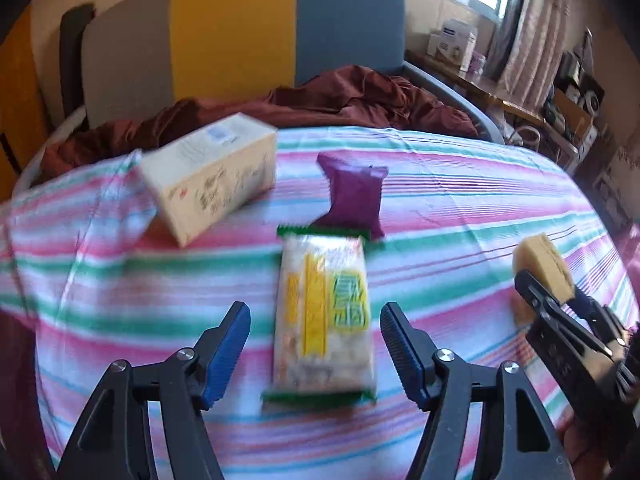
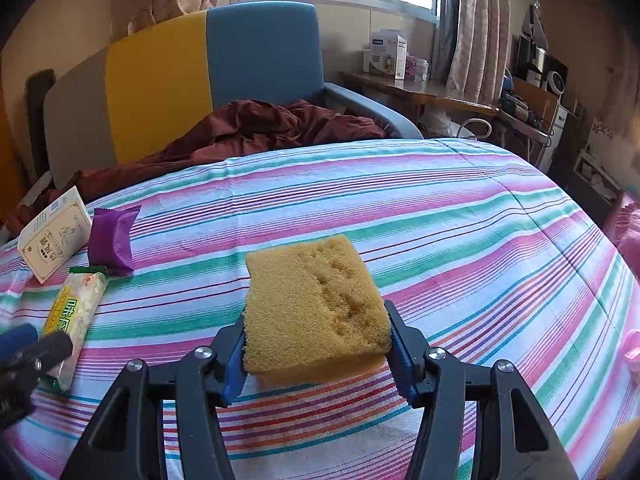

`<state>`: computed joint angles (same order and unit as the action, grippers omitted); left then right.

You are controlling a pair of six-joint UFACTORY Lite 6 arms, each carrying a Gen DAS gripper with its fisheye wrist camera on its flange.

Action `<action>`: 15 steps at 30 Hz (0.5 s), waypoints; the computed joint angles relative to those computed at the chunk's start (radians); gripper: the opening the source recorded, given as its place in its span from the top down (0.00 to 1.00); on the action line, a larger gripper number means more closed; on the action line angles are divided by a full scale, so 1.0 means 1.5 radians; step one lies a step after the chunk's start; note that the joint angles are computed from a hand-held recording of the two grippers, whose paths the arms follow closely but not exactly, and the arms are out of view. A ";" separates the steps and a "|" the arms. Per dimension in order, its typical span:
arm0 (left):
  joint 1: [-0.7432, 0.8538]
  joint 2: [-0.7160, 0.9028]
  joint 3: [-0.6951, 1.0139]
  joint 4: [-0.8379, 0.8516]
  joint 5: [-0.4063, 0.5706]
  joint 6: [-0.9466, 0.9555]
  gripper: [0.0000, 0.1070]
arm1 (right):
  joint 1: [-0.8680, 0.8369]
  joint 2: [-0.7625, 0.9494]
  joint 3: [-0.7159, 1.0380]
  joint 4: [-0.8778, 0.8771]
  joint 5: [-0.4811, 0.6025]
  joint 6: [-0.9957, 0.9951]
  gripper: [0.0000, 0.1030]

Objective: Organize objects
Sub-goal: 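Lift the sponge with the right tool while the left tool grasps the WEIDAN cracker packet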

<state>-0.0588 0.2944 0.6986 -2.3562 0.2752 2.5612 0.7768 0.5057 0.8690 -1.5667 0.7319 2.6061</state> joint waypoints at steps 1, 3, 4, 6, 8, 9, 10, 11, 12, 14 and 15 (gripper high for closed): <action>-0.013 0.015 0.014 -0.028 0.001 0.034 0.36 | -0.001 0.001 0.001 -0.004 -0.003 0.000 0.43; -0.028 0.045 0.035 -0.091 -0.003 0.111 0.47 | -0.003 0.005 0.005 -0.003 -0.007 -0.005 0.43; -0.032 0.061 0.041 -0.136 0.000 0.163 0.54 | -0.004 0.006 0.005 -0.006 -0.009 -0.003 0.43; -0.017 0.066 0.023 -0.146 0.045 0.198 0.54 | -0.004 0.004 0.002 -0.011 -0.010 0.004 0.43; -0.002 0.066 0.017 -0.094 0.066 0.157 0.54 | -0.003 0.002 -0.002 -0.016 -0.010 0.012 0.43; -0.002 0.068 0.018 -0.090 0.066 0.152 0.54 | -0.004 0.003 -0.001 -0.016 -0.010 0.012 0.43; -0.002 0.071 0.021 -0.084 0.067 0.148 0.54 | -0.004 0.005 0.001 -0.015 -0.011 0.008 0.43; 0.000 0.071 0.020 -0.079 0.070 0.145 0.54 | -0.004 0.007 0.004 -0.013 -0.012 0.004 0.43; 0.001 0.070 0.017 -0.078 0.074 0.145 0.54 | -0.003 0.008 0.006 -0.014 -0.012 0.000 0.43; 0.005 0.064 0.008 -0.073 0.083 0.144 0.54 | 0.003 0.010 0.010 -0.009 -0.005 -0.008 0.43; 0.007 0.062 0.004 -0.070 0.090 0.143 0.54 | 0.007 0.011 0.012 -0.006 0.001 -0.012 0.43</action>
<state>-0.0476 0.3876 0.7047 -2.4615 0.4103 2.7755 0.7874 0.5220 0.8875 -1.5760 0.7328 2.5879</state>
